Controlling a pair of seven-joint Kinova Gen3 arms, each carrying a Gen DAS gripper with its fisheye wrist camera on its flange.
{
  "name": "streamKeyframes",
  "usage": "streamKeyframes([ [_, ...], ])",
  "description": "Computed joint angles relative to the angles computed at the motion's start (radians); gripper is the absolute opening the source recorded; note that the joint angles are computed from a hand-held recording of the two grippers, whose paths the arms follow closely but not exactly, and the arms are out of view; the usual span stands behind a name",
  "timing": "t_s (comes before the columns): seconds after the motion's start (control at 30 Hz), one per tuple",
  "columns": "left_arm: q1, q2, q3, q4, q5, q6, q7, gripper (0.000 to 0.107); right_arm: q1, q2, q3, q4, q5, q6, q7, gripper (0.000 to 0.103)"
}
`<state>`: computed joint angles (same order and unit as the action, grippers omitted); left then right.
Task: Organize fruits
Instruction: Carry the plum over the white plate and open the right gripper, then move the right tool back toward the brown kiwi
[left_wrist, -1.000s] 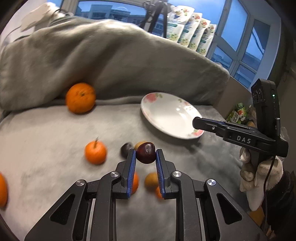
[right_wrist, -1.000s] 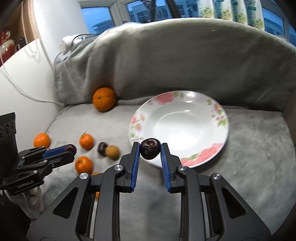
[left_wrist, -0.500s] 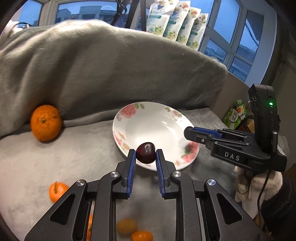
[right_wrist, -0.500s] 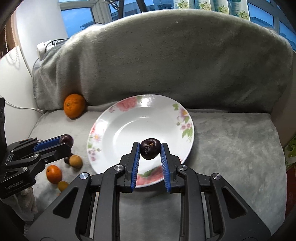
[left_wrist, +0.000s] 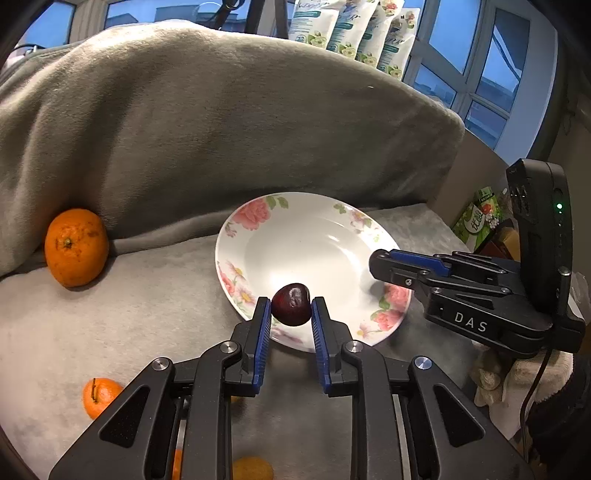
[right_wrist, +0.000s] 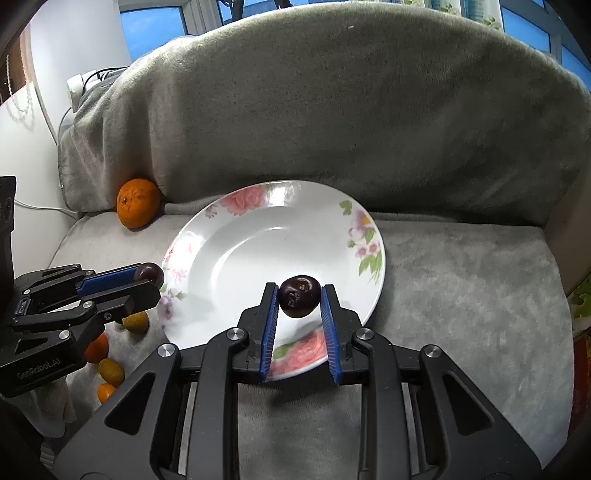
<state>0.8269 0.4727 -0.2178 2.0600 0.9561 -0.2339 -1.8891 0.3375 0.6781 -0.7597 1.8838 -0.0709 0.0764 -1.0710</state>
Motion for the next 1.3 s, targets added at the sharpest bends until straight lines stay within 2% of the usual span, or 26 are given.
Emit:
streamKeyframes([
  [0.07, 0.013, 0.004, -0.018, -0.008, 0.03, 0.012, -0.028, 0.023, -0.006, -0.005, 0.005, 0.003, 0.001, -0.008, -0.003, 0.025],
  [0.13, 0.022, 0.004, -0.026, -0.009, 0.054, 0.01, -0.046, 0.032, -0.011, -0.012, 0.012, 0.006, 0.005, -0.012, -0.007, 0.029],
  [0.2, 0.014, 0.0, -0.015, -0.006, 0.062, 0.002, -0.057, 0.036, -0.009, -0.019, 0.012, 0.017, 0.009, -0.03, -0.013, 0.049],
  [0.23, 0.017, -0.002, -0.016, -0.004, 0.077, -0.003, -0.071, 0.037, -0.006, -0.022, 0.009, 0.024, 0.014, -0.042, -0.019, 0.052],
  [0.3, 0.025, -0.003, -0.02, -0.006, 0.123, -0.011, -0.115, 0.055, 0.002, -0.027, 0.002, 0.033, 0.03, -0.059, -0.035, 0.055],
  [0.33, 0.019, -0.006, -0.006, -0.001, 0.128, -0.028, -0.12, 0.058, 0.003, -0.033, 0.003, 0.037, 0.037, -0.066, -0.046, 0.056],
  [0.4, -0.015, -0.015, 0.041, 0.011, 0.104, -0.055, -0.102, 0.063, 0.002, -0.04, 0.007, 0.044, 0.053, -0.08, -0.07, 0.071],
  [0.47, -0.031, -0.021, 0.065, 0.014, 0.117, -0.071, -0.116, 0.072, -0.003, -0.055, 0.017, 0.064, 0.072, -0.118, -0.097, 0.081],
  [0.57, -0.035, -0.025, 0.084, 0.013, 0.171, -0.087, -0.171, 0.076, -0.016, -0.077, 0.036, 0.085, 0.097, -0.154, -0.139, 0.091],
  [0.67, -0.042, -0.03, 0.102, 0.007, 0.229, -0.099, -0.231, 0.078, -0.016, -0.09, 0.038, 0.088, 0.132, -0.149, -0.176, 0.092],
  [0.73, -0.059, -0.042, 0.126, 0.017, 0.233, -0.116, -0.234, 0.078, -0.034, -0.106, 0.061, 0.096, 0.149, -0.157, -0.201, 0.092],
  [0.83, -0.086, -0.066, 0.164, 0.042, 0.225, -0.152, -0.226, 0.078, -0.02, -0.118, 0.052, 0.11, 0.185, -0.162, -0.238, 0.092],
  [0.97, -0.135, -0.11, 0.215, 0.085, 0.2, -0.188, -0.201, 0.078, 0.044, -0.12, -0.011, 0.13, 0.245, -0.158, -0.29, 0.092],
  [1.13, -0.178, -0.157, 0.275, 0.142, 0.197, -0.255, -0.176, 0.078, 0.078, -0.138, -0.053, 0.16, 0.308, -0.168, -0.346, 0.092],
  [1.3, -0.202, -0.188, 0.315, 0.185, 0.234, -0.304, -0.181, 0.078, 0.134, -0.148, -0.124, 0.194, 0.37, -0.171, -0.383, 0.092],
])
